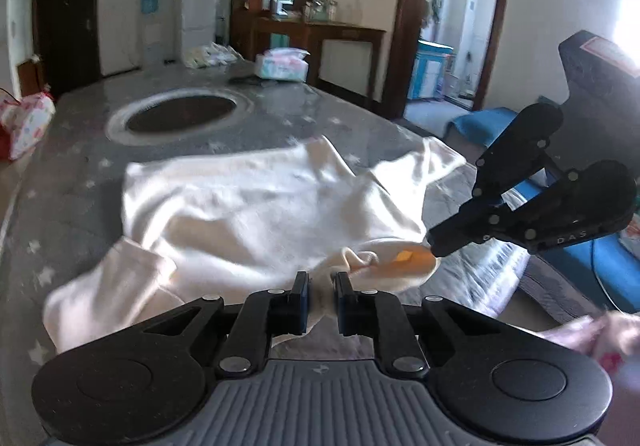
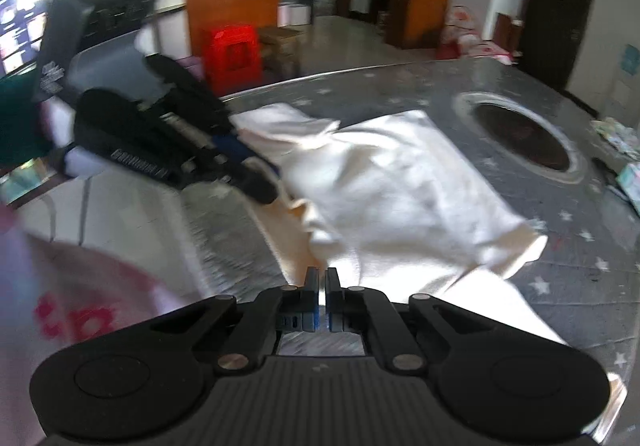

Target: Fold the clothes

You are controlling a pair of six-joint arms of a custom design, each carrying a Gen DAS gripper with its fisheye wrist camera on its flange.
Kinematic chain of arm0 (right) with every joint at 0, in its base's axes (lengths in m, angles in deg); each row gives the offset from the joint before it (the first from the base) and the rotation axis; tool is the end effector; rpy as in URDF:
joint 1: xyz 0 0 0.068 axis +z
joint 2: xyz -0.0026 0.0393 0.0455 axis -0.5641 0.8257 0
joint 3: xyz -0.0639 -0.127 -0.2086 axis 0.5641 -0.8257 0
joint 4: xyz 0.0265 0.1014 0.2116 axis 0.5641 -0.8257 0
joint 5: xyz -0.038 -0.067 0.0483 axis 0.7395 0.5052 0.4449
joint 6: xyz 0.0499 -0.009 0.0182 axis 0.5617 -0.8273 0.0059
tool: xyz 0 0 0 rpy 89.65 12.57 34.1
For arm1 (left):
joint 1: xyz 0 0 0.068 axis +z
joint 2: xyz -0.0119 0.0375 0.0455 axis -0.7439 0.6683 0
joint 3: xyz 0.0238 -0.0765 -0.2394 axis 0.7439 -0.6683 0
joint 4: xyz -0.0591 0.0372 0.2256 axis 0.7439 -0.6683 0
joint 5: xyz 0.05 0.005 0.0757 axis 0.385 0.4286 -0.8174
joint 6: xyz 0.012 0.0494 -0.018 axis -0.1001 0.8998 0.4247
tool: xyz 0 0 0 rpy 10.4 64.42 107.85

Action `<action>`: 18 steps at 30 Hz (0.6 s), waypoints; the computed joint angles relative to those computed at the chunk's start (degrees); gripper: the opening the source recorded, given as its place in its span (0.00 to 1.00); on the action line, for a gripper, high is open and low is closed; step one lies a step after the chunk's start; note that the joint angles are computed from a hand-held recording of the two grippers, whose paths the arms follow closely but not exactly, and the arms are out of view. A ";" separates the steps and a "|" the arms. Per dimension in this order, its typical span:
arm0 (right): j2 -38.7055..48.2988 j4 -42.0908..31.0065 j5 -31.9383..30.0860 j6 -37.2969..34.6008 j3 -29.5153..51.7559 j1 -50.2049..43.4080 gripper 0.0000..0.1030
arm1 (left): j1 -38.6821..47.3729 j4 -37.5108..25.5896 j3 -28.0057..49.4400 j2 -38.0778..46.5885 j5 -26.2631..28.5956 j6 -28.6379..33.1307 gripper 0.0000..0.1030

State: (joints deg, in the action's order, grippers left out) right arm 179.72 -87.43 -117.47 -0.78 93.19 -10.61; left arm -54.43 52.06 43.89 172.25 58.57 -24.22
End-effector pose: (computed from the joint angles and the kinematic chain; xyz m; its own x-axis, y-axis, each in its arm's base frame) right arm 0.3742 0.1826 0.1676 -0.2193 -0.7143 -0.6646 -0.9440 0.3274 -0.0403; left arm 0.2911 -0.0423 0.1543 -0.6160 0.1730 -0.7685 0.3822 0.9187 -0.0996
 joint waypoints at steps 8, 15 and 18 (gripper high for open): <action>5.04 -11.92 -2.63 -4.63 6.42 0.23 0.05 | 1.58 -9.81 3.25 3.23 5.79 7.98 0.16; 7.00 -12.80 -7.07 3.50 16.29 -4.74 0.18 | 4.21 -9.53 4.86 1.24 11.32 11.71 0.21; 12.24 -11.76 -4.29 10.16 24.83 -6.21 0.19 | 4.63 -7.63 7.75 2.88 12.57 9.50 0.21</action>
State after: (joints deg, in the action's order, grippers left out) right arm 191.96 -99.19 -121.76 9.38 118.02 -16.82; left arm -49.79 44.43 51.64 175.13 71.14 -14.72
